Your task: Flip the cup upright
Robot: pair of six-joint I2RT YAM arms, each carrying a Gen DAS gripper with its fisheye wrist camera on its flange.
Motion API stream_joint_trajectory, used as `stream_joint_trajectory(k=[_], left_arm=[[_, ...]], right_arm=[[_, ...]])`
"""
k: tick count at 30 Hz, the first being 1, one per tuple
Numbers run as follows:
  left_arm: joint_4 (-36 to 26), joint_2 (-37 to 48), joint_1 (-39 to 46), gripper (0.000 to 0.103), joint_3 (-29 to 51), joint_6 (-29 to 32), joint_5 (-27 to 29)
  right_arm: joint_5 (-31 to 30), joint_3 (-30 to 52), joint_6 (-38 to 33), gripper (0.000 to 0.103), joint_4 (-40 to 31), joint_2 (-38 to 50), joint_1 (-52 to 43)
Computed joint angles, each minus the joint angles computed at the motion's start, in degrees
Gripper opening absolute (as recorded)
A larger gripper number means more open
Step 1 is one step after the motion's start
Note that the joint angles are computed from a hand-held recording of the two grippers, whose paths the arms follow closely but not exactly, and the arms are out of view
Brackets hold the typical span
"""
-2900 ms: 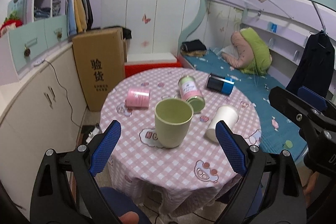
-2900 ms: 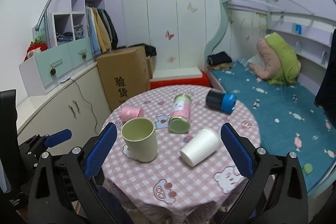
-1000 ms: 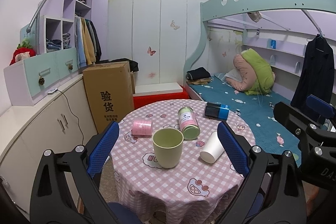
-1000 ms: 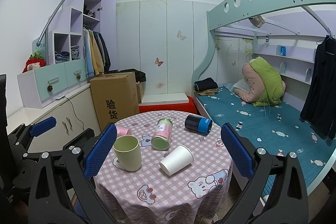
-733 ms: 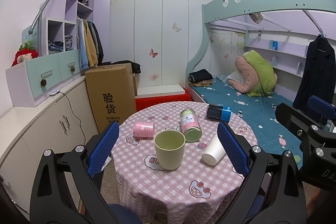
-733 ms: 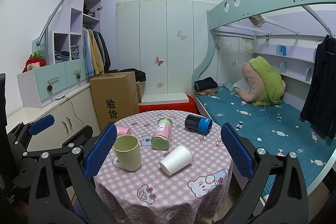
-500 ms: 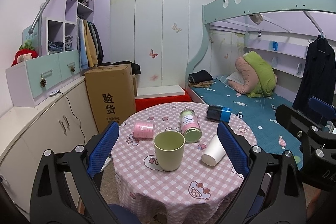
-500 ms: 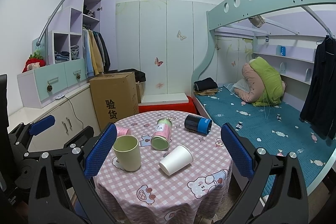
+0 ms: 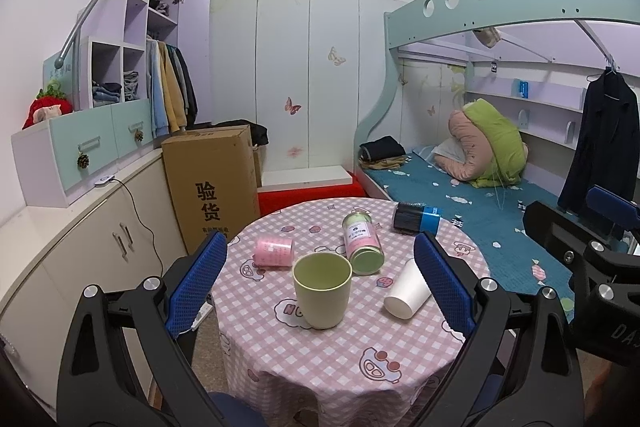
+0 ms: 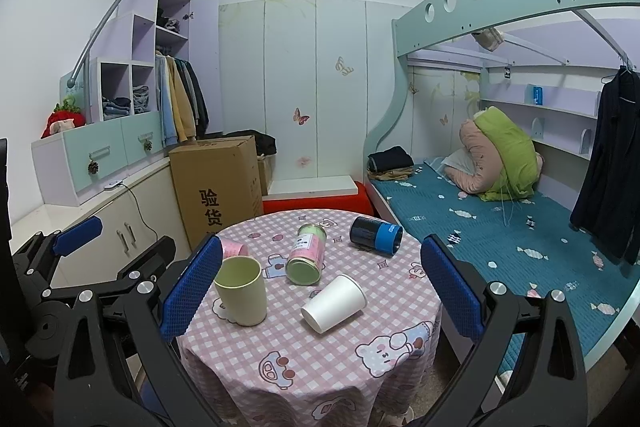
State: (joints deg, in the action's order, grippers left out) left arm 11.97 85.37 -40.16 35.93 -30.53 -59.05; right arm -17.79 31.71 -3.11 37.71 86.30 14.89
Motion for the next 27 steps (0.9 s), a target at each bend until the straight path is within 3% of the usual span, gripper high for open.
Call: stream_joint_trajectory(k=[27], left_arm=[[-0.1, 0.1, -0.2, 0.095, 0.4, 0.1, 0.5]], right_arm=[[-0.5, 0.1, 0.2, 0.096, 0.1, 0.2, 0.0]])
